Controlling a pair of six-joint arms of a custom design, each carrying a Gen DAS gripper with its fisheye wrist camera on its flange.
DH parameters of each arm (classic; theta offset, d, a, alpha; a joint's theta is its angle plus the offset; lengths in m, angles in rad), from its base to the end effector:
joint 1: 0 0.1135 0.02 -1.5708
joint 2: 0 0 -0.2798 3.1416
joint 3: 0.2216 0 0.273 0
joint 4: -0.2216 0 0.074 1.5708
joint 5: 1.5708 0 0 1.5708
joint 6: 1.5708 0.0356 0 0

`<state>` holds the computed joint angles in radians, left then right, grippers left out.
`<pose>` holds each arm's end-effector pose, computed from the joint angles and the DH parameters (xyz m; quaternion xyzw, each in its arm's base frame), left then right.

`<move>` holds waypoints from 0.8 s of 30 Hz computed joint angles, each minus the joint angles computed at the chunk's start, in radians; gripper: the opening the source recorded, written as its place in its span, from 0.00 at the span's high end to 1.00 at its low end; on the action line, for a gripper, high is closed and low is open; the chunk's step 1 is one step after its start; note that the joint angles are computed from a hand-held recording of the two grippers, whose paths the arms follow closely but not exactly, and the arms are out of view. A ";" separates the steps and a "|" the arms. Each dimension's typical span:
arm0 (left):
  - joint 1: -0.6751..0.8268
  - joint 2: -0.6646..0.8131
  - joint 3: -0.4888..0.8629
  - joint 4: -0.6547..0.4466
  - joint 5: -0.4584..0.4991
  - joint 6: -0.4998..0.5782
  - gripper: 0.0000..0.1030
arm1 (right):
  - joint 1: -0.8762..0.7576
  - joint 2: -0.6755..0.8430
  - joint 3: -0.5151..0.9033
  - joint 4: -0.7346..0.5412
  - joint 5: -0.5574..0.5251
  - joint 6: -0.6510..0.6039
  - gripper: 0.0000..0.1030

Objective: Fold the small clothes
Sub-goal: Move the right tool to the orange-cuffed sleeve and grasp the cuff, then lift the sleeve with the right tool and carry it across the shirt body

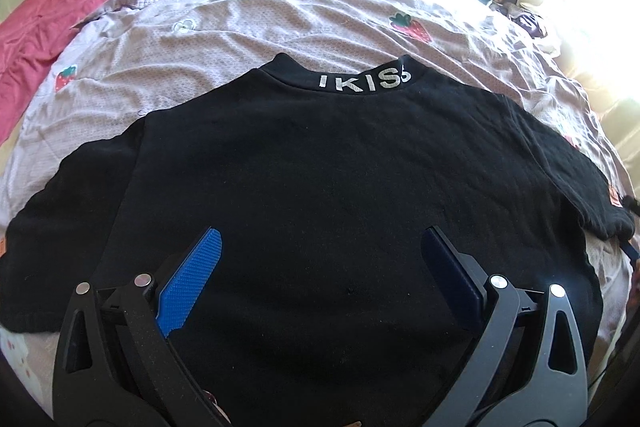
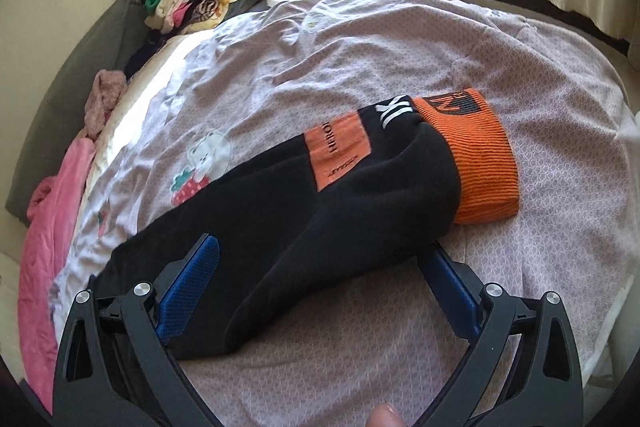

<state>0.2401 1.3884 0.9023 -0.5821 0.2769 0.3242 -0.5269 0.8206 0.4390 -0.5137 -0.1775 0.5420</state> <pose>0.2790 0.0583 0.2224 0.0746 0.9570 -0.0598 0.2738 0.1475 -0.0785 0.1896 0.4534 0.8237 0.0861 0.3294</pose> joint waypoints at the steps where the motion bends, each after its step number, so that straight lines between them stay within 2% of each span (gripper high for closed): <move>1: 0.003 0.002 0.000 0.000 0.004 0.003 0.09 | -0.044 0.032 -0.003 0.038 -0.039 0.010 0.04; 3: 0.010 0.007 0.000 0.002 0.006 0.007 0.09 | -0.090 0.073 -0.007 0.099 -0.075 0.024 0.04; 5: 0.020 0.012 0.003 0.005 0.006 0.011 0.09 | -0.104 0.091 -0.009 0.157 -0.083 0.040 0.10; 7: 0.029 0.017 0.010 0.001 0.010 0.011 0.09 | -0.105 0.099 -0.007 0.185 -0.071 0.057 0.31; 8: 0.033 0.018 0.014 -0.002 0.013 0.009 0.09 | -0.113 0.104 -0.009 0.199 -0.074 0.067 0.36; 10: 0.039 0.022 0.023 -0.008 0.019 0.007 0.09 | -0.142 0.102 -0.021 0.223 -0.097 0.074 0.59; 11: 0.046 0.021 0.027 -0.013 0.026 0.008 0.09 | -0.153 0.098 -0.025 0.228 -0.101 0.072 0.64; 12: 0.049 0.020 0.030 -0.016 0.028 0.009 0.09 | -0.168 0.086 -0.032 0.232 -0.113 0.068 0.75; 13: 0.051 0.019 0.032 -0.017 0.030 0.010 0.09 | -0.185 0.065 -0.038 0.232 -0.131 0.065 0.82; 15: 0.061 0.018 0.040 -0.026 0.037 0.014 0.09 | -0.194 0.026 -0.042 0.231 -0.151 0.052 0.88; 18: 0.080 0.016 0.054 -0.040 0.048 0.022 0.09 | -0.152 -0.058 -0.018 0.171 -0.143 0.032 0.91; 22: 0.120 0.007 0.076 -0.066 0.083 0.040 0.09 | 0.057 -0.164 0.051 0.089 0.002 0.039 0.91; 24: 0.137 0.005 0.087 -0.080 0.097 0.046 0.09 | 0.229 -0.188 0.095 0.067 0.124 0.055 0.91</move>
